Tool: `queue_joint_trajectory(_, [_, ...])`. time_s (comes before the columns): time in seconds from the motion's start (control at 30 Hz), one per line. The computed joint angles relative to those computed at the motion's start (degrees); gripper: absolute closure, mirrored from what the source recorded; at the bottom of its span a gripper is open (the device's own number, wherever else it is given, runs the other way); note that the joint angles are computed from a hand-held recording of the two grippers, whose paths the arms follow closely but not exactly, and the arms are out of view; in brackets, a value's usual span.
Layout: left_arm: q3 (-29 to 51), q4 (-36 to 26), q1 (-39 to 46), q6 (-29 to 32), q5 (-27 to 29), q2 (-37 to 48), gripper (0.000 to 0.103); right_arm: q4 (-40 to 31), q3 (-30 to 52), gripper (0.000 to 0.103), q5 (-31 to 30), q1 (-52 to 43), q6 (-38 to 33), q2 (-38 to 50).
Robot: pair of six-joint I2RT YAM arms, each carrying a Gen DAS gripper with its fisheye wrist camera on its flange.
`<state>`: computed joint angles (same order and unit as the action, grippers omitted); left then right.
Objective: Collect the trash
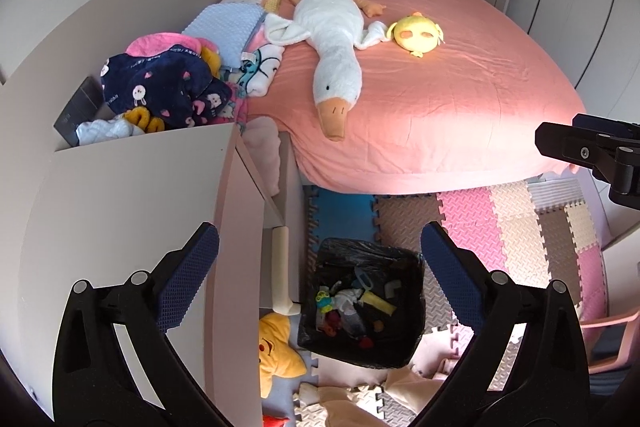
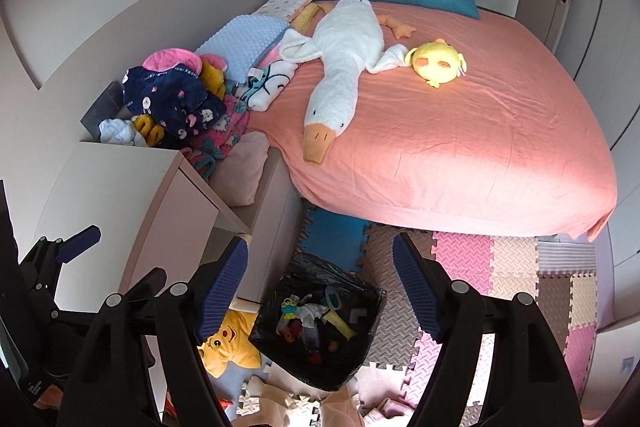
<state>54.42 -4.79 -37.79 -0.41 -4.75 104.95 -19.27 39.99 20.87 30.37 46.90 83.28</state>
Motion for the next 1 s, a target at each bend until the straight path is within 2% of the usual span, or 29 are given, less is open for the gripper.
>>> queue_joint_trajectory(0.47, [0.04,-0.40,-0.71,-0.37,-1.04,-0.40,0.005,0.01,0.28,0.028,-0.09,0.27,0.13,0.42])
queue_joint_trajectory(0.8, [-0.07,0.20,-0.20,0.08,1.42,-0.74,0.005,-0.05,0.28,0.028,-0.15,0.04,-0.15,0.35])
queue_joint_trajectory(1.0, [-0.32,1.20,-0.76,1.16,-0.28,-0.46,0.005,0.24,0.21,0.028,-0.29,-0.41,-0.55,0.59])
